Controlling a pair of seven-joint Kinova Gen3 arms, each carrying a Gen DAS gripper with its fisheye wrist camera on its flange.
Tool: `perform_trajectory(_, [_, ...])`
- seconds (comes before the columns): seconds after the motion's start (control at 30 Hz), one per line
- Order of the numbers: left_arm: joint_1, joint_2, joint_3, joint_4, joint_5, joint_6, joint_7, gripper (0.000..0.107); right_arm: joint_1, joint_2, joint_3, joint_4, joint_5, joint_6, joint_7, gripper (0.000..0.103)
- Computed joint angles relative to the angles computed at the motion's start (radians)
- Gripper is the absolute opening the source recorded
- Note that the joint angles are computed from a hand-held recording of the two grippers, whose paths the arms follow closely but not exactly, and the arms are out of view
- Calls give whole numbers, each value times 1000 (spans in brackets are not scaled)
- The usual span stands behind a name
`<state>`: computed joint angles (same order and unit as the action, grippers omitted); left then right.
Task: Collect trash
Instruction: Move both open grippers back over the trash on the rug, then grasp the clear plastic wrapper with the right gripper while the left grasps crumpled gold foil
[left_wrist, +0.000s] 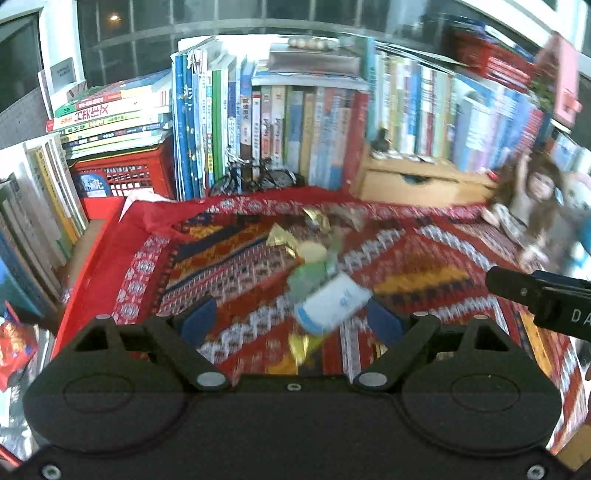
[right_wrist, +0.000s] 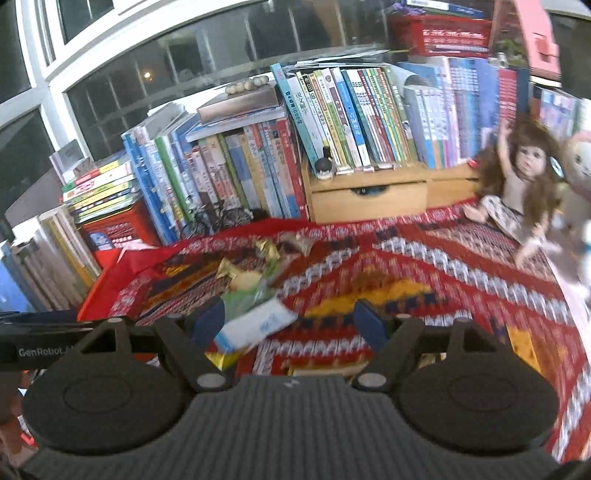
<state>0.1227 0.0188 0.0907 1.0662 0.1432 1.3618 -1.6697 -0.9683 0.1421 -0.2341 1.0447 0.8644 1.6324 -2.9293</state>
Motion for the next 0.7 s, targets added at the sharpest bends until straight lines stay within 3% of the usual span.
perform_trajectory(0.17, [71,151,25,-140,-97,21,153,87,191,-29,55,40,-151,-181,165,85])
perform_trajectory(0.37, [139,356,-4,-350,-162,93,275,77,377,19,108,31,-333,-330,368,85])
perform_trajectory(0.53, [160,524,-31,-531,-167,171,337,67,467,105,147,-4,-464,-403,509,84])
perform_trajectory(0.7, [157,658,-40,-681,-147,237,364,65,527,203,175,-58,-581,-446,620,83])
